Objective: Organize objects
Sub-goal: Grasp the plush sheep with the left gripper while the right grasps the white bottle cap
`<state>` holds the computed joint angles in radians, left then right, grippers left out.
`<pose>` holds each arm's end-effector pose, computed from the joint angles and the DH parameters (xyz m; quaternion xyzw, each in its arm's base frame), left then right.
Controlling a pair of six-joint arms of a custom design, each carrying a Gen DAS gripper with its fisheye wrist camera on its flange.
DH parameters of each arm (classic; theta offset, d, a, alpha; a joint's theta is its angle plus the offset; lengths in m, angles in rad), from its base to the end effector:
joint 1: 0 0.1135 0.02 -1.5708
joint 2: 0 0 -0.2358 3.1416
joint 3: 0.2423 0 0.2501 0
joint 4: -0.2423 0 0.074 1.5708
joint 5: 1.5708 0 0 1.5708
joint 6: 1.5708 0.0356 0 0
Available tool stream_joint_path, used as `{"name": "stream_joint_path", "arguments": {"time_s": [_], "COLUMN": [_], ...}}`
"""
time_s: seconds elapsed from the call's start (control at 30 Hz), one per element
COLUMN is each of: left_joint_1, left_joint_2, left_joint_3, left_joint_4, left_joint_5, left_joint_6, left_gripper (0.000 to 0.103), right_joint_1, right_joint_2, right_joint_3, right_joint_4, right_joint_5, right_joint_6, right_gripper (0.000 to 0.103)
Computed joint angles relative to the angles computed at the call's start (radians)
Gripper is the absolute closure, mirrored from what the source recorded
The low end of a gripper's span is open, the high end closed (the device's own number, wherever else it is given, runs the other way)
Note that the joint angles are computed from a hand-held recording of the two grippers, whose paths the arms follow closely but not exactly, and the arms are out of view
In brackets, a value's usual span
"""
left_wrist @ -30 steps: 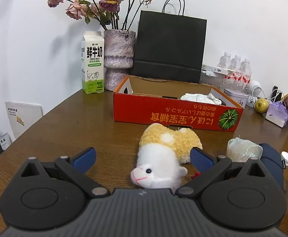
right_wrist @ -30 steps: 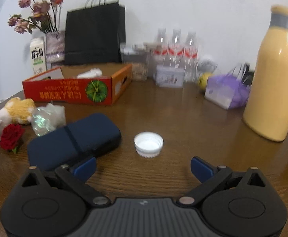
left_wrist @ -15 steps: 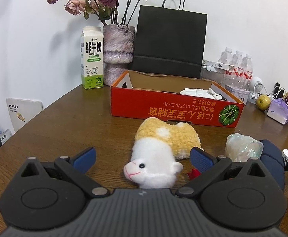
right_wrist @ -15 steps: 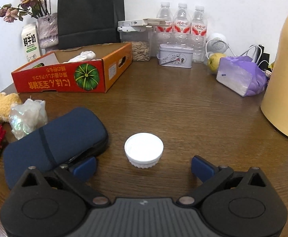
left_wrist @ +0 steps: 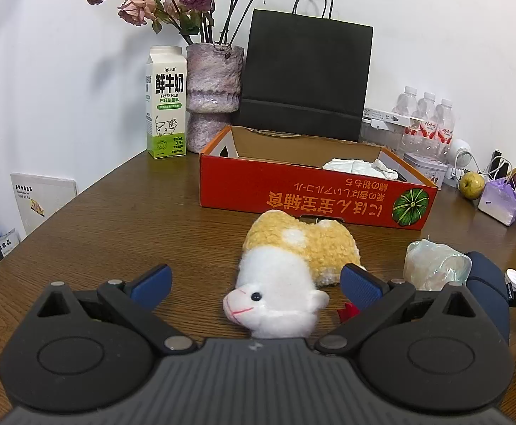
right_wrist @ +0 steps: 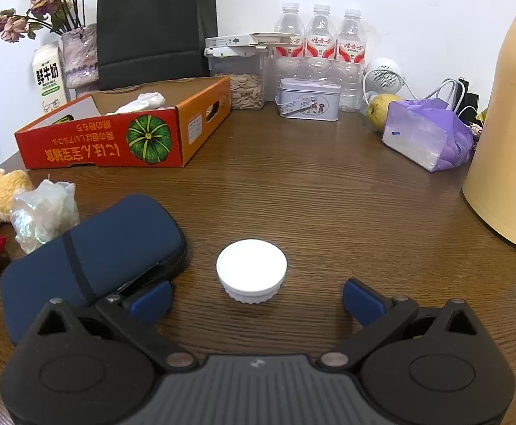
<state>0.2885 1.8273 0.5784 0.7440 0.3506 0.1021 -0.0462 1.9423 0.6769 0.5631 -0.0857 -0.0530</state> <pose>0.2984 0.0758 0.0783 0.0093 0.8527 -0.0503 0.5199 0.3192 -0.0117 0.0490 -0.0211 0.9063 0.0180 0.4218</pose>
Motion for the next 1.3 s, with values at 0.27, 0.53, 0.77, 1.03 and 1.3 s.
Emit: {"name": "stream_joint_path", "arguments": {"time_s": [0.27, 0.53, 0.77, 1.03, 1.3], "left_joint_1": [-0.007, -0.067, -0.092, -0.064, -0.014], "left_joint_2": [0.016, 0.081, 0.171, 0.099, 0.012], "left_joint_3": [0.069, 0.229, 0.338, 0.205, 0.082], "left_joint_4": [-0.105, -0.284, -0.384, -0.2, -0.085], "left_joint_5": [0.0, -0.074, -0.07, -0.07, -0.008], "left_joint_6": [0.014, 0.092, 0.1, 0.06, 0.008], "left_gripper": [0.0, 0.0, 0.045, 0.048, 0.048], "right_joint_1": [0.017, 0.022, 0.021, 0.02, 0.026], "right_joint_2": [0.015, 0.018, 0.018, 0.018, 0.019], "right_joint_3": [0.022, 0.03, 0.031, 0.031, 0.031], "right_joint_4": [-0.004, -0.009, -0.01, -0.011, -0.008], "right_joint_5": [0.043, 0.063, 0.063, 0.062, 0.072], "right_joint_6": [0.037, 0.052, 0.051, 0.05, 0.062], "right_gripper": [0.0, 0.0, 0.0, 0.0, 0.0]}}
